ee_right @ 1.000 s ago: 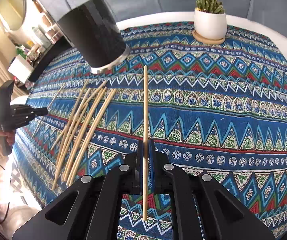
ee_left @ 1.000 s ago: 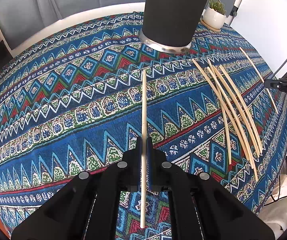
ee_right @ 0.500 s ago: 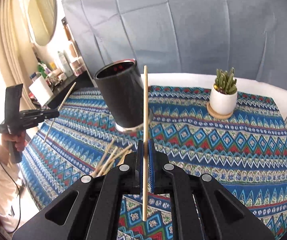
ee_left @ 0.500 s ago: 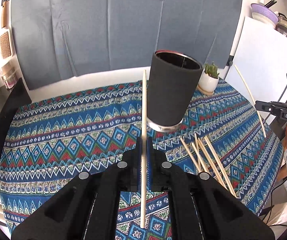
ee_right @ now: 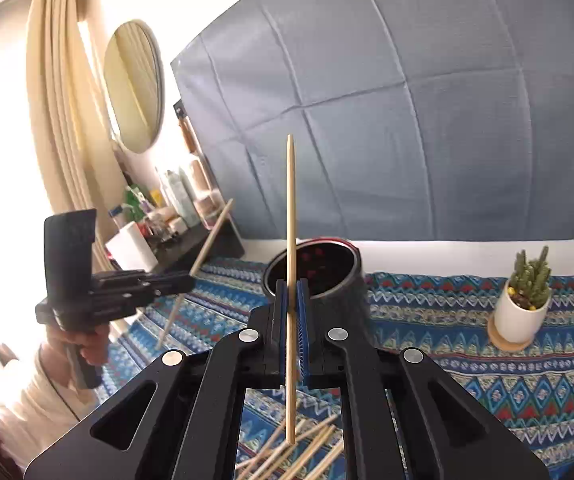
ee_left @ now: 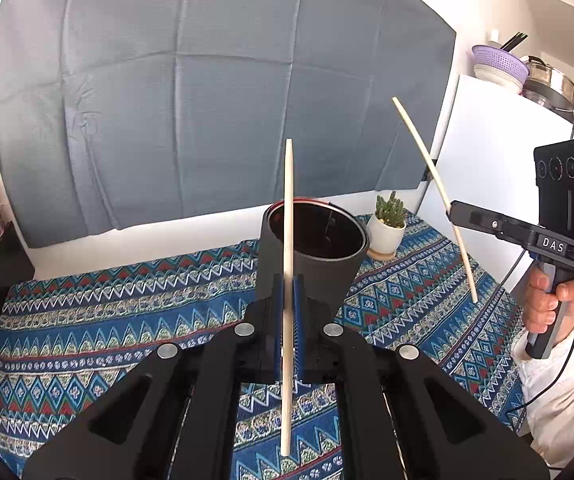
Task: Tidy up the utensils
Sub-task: 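Lift both held sticks upright and carry them over the black holder, then lower both sticks into the black holder and open both grippers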
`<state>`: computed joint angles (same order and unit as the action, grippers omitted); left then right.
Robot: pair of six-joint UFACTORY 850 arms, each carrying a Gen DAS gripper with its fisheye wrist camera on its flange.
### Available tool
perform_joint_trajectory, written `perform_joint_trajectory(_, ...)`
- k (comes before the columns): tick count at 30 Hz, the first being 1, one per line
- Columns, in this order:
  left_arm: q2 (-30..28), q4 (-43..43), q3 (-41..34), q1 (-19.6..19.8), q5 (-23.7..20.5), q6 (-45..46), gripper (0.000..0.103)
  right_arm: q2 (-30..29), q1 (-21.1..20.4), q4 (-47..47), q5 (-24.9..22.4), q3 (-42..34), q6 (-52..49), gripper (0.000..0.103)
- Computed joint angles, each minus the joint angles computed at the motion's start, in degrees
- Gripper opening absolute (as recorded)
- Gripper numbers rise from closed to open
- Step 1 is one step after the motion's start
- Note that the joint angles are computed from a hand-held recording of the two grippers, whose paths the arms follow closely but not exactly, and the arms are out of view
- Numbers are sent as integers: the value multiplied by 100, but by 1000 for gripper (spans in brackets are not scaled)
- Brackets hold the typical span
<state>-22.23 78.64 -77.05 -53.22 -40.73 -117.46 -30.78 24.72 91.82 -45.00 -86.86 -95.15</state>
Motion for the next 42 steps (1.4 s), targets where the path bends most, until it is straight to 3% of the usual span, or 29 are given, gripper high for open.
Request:
perform_joint_trajectory(3, -70, 717, -64, 104, 182, -517, 5, -139, 61, 325, -163, -169, -122, 5)
perform_joint_trajectory(8, -255, 2429, -129, 221, 34, -1932, 5, -402, 136, 1156, -400, -370, -450, 5)
perform_joint_trajectory(15, -598, 4200, -135, 369, -1159, -3562, 5, -607, 371, 3669, -451, -278, -2724, 5)
perform_joint_trajectory(17, -710, 4876, -63, 412, -1562, -4030, 5, -753, 405, 4065, -554, -364, -2931, 5)
perform_joint_trajectory(21, -943, 5375, -78, 529, -2030, -4645, 5, -1101, 471, 4459, -596, -613, -3108, 5)
perform_joint_trajectory(27, -1157, 5264, -101, 594, -2160, -4651, 5, -1465, 496, 4276, -679, -977, -2806, 5)
perform_joint_trajectory(39, -1147, 5189, -7, 651, -2052, -4706, 6, -1481, 553, 4232, -472, -987, -3055, 8)
perform_joint_trajectory(41, -1142, 5128, -13, 644, -2059, -4659, 9, -1455, 551, 4308, -483, -957, -3105, 9)
perform_joint_trajectory(42, -1135, 5118, -5, 651, -2045, -4672, 16, -1431, 533, 4323, -516, -913, -3117, 9)
